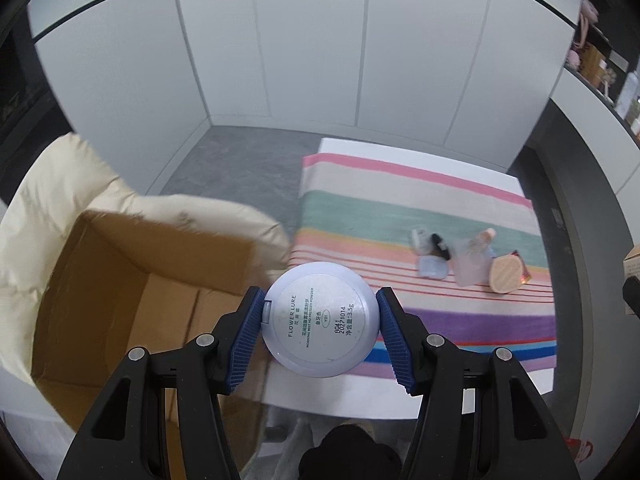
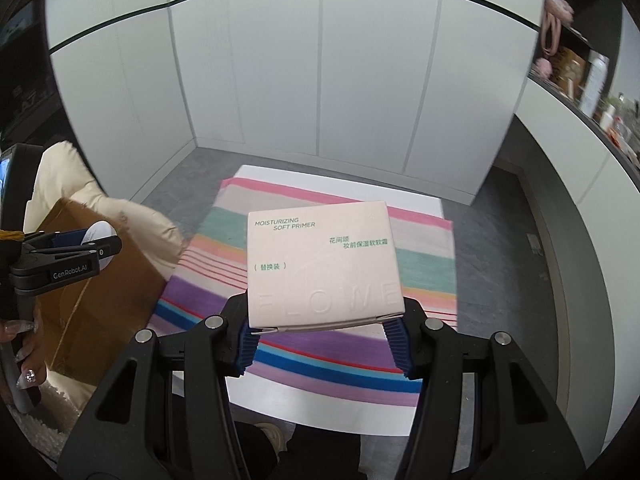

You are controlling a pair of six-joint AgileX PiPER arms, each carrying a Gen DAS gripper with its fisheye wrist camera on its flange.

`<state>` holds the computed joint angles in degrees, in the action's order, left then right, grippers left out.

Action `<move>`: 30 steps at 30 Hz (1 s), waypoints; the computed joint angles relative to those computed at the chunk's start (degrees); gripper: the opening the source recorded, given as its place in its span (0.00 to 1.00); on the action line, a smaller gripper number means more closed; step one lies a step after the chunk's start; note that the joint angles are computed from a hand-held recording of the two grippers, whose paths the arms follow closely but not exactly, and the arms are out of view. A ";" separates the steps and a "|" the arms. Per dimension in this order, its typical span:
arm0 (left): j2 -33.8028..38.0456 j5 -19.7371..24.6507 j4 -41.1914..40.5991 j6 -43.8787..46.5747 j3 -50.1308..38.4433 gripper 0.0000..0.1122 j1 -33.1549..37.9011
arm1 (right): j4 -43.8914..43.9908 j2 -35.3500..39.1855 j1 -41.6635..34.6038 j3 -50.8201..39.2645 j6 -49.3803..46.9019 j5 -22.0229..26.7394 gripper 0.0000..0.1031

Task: Organize objects
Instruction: 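Lift the primer box and compact and carry both toward the cardboard box, then open both tools to drop the compact and primer box into the cardboard box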

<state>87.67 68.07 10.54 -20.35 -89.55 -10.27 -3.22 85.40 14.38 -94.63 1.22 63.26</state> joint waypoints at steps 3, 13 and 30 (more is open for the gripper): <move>-2.62 -0.56 -0.93 1.75 3.47 0.52 4.18 | -1.10 1.01 4.05 -0.50 1.95 -0.30 0.54; -10.77 -2.47 -4.51 11.44 11.86 0.52 21.78 | -5.30 8.47 19.93 -5.98 9.04 -0.02 0.54; -12.37 -3.40 -14.59 33.02 15.70 0.52 55.57 | -7.20 29.80 43.41 -28.65 12.26 5.44 0.54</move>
<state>75.30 64.68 -4.05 12.67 -73.85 45.30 -10.42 115.20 57.79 -123.28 13.47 68.71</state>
